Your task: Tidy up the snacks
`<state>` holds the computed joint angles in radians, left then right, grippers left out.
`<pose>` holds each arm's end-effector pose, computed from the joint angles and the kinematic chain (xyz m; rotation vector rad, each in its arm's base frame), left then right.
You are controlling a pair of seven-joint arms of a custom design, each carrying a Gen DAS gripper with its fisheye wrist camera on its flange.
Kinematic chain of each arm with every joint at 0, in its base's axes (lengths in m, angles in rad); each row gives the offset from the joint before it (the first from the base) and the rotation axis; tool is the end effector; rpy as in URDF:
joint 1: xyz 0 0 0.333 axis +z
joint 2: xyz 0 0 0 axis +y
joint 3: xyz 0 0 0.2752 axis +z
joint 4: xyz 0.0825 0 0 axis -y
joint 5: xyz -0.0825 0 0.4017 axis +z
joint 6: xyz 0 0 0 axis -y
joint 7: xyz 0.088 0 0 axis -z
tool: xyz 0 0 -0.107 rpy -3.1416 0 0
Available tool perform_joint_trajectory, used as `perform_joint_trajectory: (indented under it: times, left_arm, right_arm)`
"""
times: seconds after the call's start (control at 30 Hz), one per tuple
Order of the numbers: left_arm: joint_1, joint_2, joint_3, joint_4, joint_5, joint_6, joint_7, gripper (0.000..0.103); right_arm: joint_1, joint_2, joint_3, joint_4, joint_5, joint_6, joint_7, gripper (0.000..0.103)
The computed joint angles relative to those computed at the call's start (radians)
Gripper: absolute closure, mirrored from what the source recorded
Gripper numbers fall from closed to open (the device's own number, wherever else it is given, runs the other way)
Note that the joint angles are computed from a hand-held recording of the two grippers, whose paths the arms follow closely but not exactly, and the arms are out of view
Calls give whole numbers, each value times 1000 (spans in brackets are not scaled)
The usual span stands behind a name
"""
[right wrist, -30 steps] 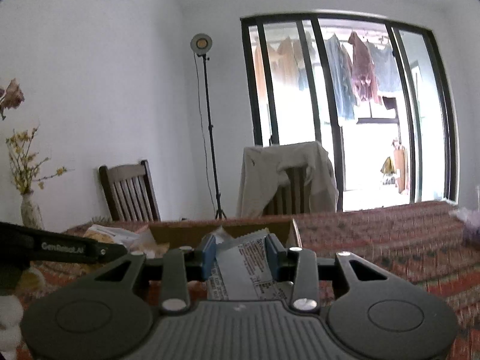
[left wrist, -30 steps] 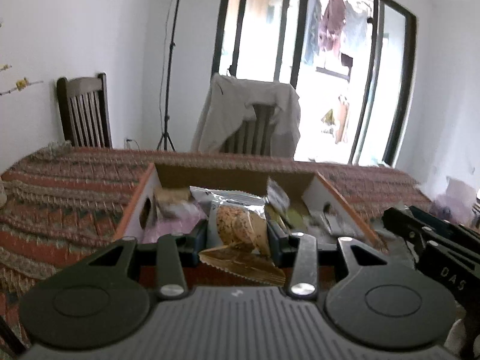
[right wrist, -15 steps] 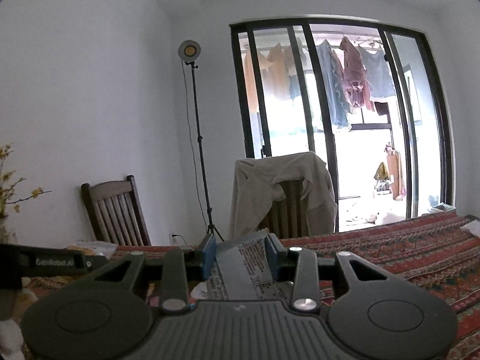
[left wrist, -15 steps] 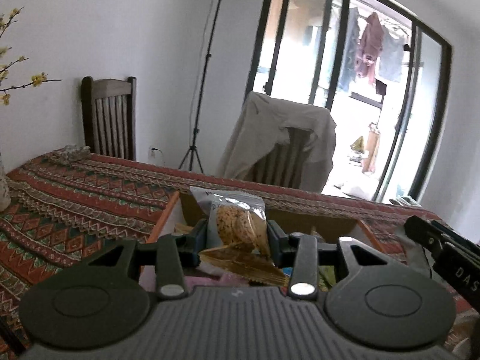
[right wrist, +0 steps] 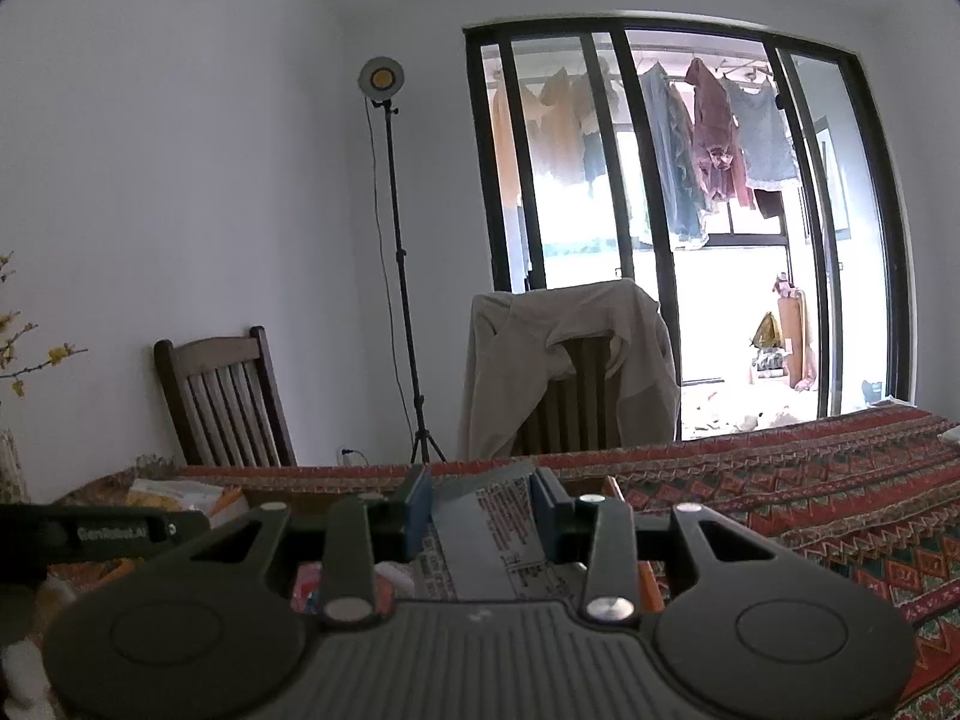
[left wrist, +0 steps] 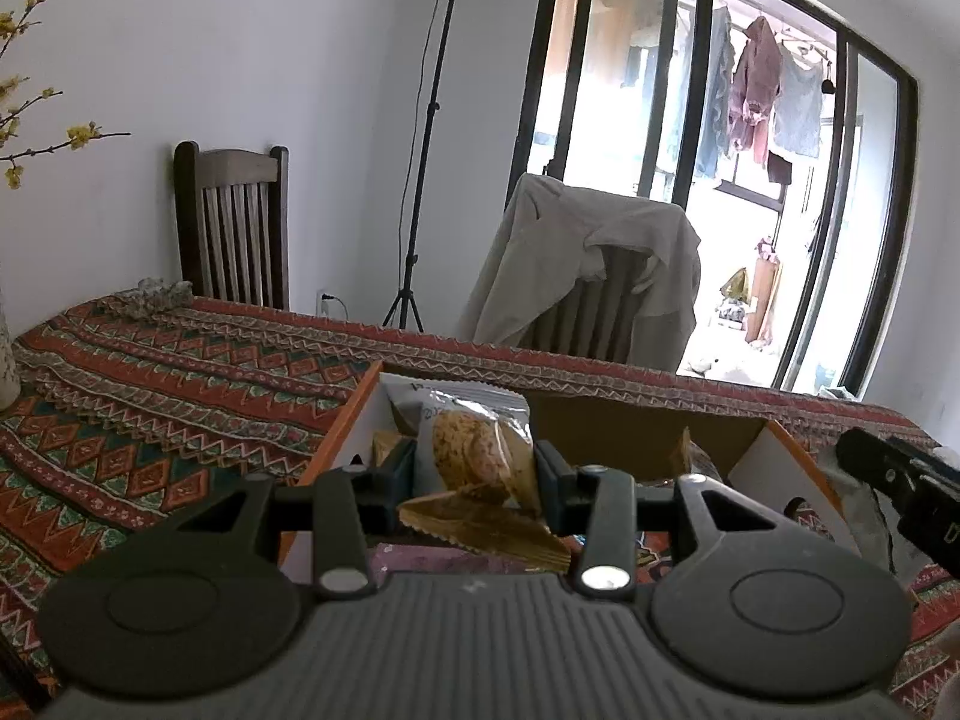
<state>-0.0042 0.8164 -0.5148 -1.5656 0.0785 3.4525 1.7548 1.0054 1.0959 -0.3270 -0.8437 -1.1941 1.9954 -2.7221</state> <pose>0.6755 -0.2856 0.3085 -1.2525 1.9116 -1.3897 0.5793 0.5512 0.2886 -0.9407 1.7366 -1.3034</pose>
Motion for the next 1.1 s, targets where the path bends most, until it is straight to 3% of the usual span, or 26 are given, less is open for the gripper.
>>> perform_joint_trajectory:
  times: [0.13, 0.2, 0.27, 0.3, 0.33, 0.43, 0.73, 0.93, 1.1]
  left_arm:
    - [24, 8, -22, -8, 20, 21, -13, 45]
    - [29, 6, -24, -21, 25, 47, -29, 17]
    - [37, 8, -28, -33, 46, 91, -53, 7]
    - [50, 11, -36, -38, 70, 108, -71, 0]
    - [69, 21, -52, -36, 104, 119, -91, 0]
    - [80, 20, -52, -44, 156, 143, -137, 0]
    - [29, -36, 30, -85, 184, 197, -245, 0]
    - [24, -139, 69, -186, 221, 221, -294, 0]
    - [83, -225, 66, -289, 336, 233, -375, 0]
  right_arm:
    - [0, -12, 9, -24, 10, 0, 11, 58]
    - [5, -36, 8, -64, 1, 14, 40, 40]
    - [14, -56, 8, -98, -18, 16, 67, 12]
    - [16, -59, 10, -103, -25, 11, 76, 7]
    - [21, -63, 10, -111, -36, 5, 86, 0]
    - [23, -79, 20, -137, -55, 1, 106, 0]
    - [11, -66, 38, -104, -41, -20, 83, 0]
    - [34, -122, 50, -160, -51, -55, 81, 0]
    - [54, -190, 76, -228, -69, -82, 109, 0]
